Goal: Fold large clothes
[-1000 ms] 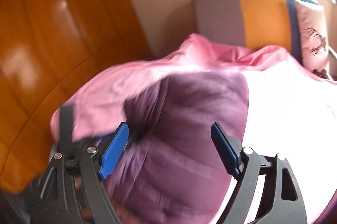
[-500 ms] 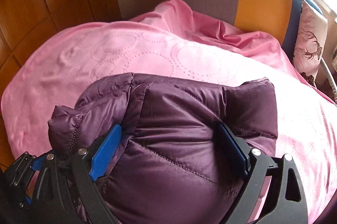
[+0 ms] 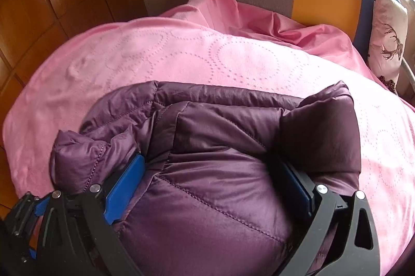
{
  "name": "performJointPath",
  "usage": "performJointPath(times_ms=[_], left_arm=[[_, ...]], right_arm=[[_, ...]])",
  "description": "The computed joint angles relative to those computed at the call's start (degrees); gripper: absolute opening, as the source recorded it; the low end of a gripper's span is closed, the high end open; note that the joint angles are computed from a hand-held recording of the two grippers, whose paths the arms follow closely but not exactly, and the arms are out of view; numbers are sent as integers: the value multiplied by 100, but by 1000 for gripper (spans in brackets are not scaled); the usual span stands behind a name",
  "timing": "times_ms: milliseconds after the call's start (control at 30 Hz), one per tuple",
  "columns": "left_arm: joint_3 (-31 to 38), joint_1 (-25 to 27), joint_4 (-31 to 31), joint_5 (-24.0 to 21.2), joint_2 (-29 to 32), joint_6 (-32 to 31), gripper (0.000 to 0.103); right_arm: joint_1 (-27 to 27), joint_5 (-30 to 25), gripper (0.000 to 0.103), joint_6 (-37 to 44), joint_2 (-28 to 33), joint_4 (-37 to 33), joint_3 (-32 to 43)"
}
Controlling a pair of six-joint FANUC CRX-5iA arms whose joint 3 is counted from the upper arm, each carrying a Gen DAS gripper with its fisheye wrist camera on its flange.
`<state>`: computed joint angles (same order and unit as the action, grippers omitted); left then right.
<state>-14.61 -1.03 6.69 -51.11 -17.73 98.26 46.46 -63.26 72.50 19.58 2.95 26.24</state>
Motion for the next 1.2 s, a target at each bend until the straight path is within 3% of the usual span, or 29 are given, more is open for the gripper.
performJointPath(times_ms=[167, 300, 367, 467, 600, 767, 867, 900, 1000, 1200], left_arm=[[-58, -6, 41, 40, -94, -87, 76], [-213, 133, 386, 99, -164, -307, 76], [-357, 231, 672, 161, -211, -480, 76], [-761, 537, 1528, 284, -298, -982, 76], [-1468, 971, 3115, 319, -372, -1944, 76], [-2112, 1162, 4578, 251, -371, -2798, 73], [-2386, 1144, 5223, 246, -390, -3153, 65], [-2455, 1129, 5411, 237, -398, -3248, 63], [-2588, 1005, 5823, 293, -442, -3393, 58], [-2186, 298, 6054, 376, -82, -3540, 57]], right_arm=[[-248, 315, 101, 75, -619, -570, -358], [-536, 479, 101, 64, -1145, -1045, -747], [-579, 546, 101, -266, -1379, -954, -1045], [-792, 361, 101, -247, -1573, -1256, -1244], [-1298, 97, 101, 287, -1686, -2498, -1360], [-1991, -237, 101, 808, -1516, -4129, -1314], [-2387, -431, 87, 1051, -1479, -5022, -1377], [-2350, -359, 78, 1095, -1563, -4970, -1434], [-2304, -287, 63, 1188, -1792, -4883, -1505], [-2442, 6, 59, 1336, -2585, -4547, -1880]])
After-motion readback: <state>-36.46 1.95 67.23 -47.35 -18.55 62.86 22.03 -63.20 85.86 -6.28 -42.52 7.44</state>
